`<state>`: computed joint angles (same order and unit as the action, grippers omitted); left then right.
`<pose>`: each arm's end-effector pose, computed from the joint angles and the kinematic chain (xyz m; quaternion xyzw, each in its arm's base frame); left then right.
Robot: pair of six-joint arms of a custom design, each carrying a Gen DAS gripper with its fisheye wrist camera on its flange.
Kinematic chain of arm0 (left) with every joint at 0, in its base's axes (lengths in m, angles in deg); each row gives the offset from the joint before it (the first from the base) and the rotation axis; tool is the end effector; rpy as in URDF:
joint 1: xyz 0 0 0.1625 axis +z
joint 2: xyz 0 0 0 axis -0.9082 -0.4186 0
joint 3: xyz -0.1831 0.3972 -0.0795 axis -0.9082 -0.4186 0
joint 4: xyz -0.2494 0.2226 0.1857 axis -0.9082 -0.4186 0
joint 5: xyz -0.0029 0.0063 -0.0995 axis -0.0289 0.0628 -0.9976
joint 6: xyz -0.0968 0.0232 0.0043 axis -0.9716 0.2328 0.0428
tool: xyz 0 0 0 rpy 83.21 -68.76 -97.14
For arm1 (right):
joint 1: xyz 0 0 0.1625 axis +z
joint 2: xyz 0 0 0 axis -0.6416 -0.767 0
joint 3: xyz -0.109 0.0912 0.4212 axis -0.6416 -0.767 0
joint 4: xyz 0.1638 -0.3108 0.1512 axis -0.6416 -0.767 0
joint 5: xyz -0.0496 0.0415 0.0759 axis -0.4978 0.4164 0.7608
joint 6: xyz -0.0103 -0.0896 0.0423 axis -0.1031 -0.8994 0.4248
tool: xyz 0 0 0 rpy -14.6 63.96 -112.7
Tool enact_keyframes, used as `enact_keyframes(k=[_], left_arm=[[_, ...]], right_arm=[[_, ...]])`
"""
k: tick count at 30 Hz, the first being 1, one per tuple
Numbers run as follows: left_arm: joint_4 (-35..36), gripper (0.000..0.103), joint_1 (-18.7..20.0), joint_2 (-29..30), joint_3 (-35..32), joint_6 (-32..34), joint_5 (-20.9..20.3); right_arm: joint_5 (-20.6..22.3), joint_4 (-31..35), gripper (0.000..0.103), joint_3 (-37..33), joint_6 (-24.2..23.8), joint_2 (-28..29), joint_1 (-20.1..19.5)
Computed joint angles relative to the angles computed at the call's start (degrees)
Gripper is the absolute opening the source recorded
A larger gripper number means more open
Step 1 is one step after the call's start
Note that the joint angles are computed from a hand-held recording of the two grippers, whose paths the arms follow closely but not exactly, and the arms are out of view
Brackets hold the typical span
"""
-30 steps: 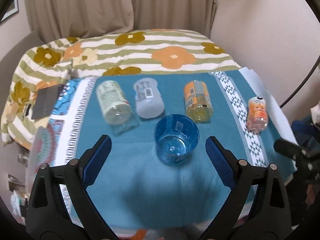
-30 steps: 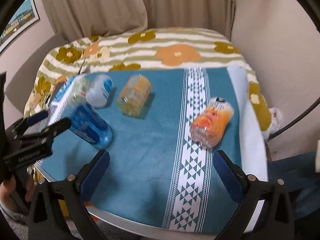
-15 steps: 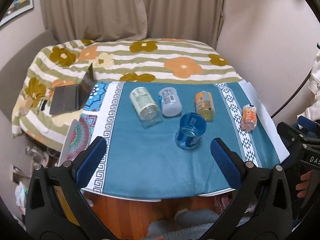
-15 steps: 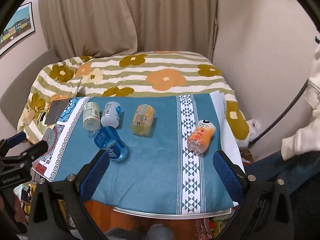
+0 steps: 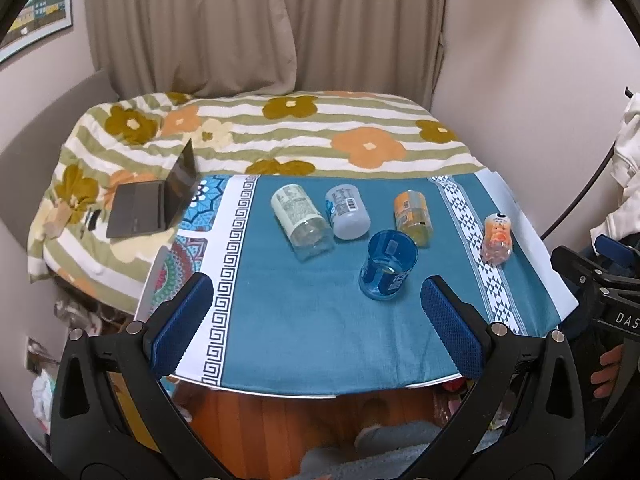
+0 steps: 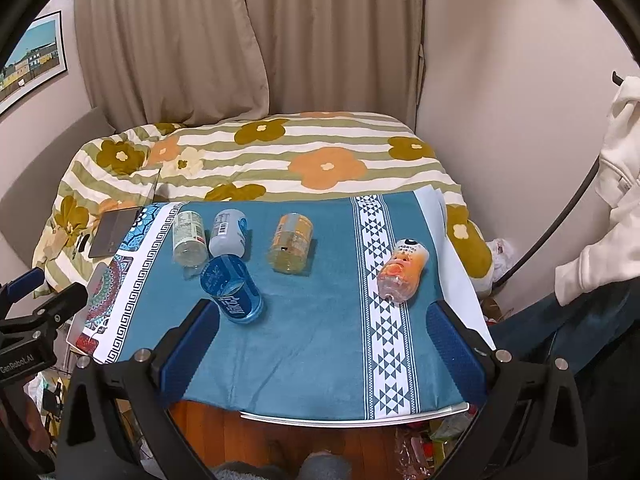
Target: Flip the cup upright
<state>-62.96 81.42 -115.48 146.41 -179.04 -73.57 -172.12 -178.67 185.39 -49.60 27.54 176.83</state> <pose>-0.1843 -0.2769 0.4788 -0.0261 0.8180 -0.4125 0.4001 0.5043 -0.3791 0.1207 0.3221 -0.8712 0.2543 0.2694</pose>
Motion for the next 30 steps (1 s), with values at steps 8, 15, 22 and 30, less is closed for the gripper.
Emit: enact_keyframes(k=[8, 15, 22, 30], left_arm=[[-0.2, 0.103, -0.4, -0.1, 0.3, 0.0, 0.1], [0.1, 0.103, -0.6, 0.2, 0.1, -0.3, 0.3], [0.0, 0.103, -0.5, 0.5, -0.1, -0.1, 0.6], [0.0, 0.103, -0.2, 0.6, -0.4, 0.2, 0.9]], right_arm=[[-0.5, 0.2, 0.103, -0.1, 0.3, -0.1, 0.4], [-0.4, 0.2, 0.103, -0.1, 0.3, -0.1, 0.4], [-0.5, 0.5, 0.103, -0.4, 0.4, -0.1, 0.5], [-0.6, 0.9, 0.103, -1.1, 0.4, 0.0, 0.3]])
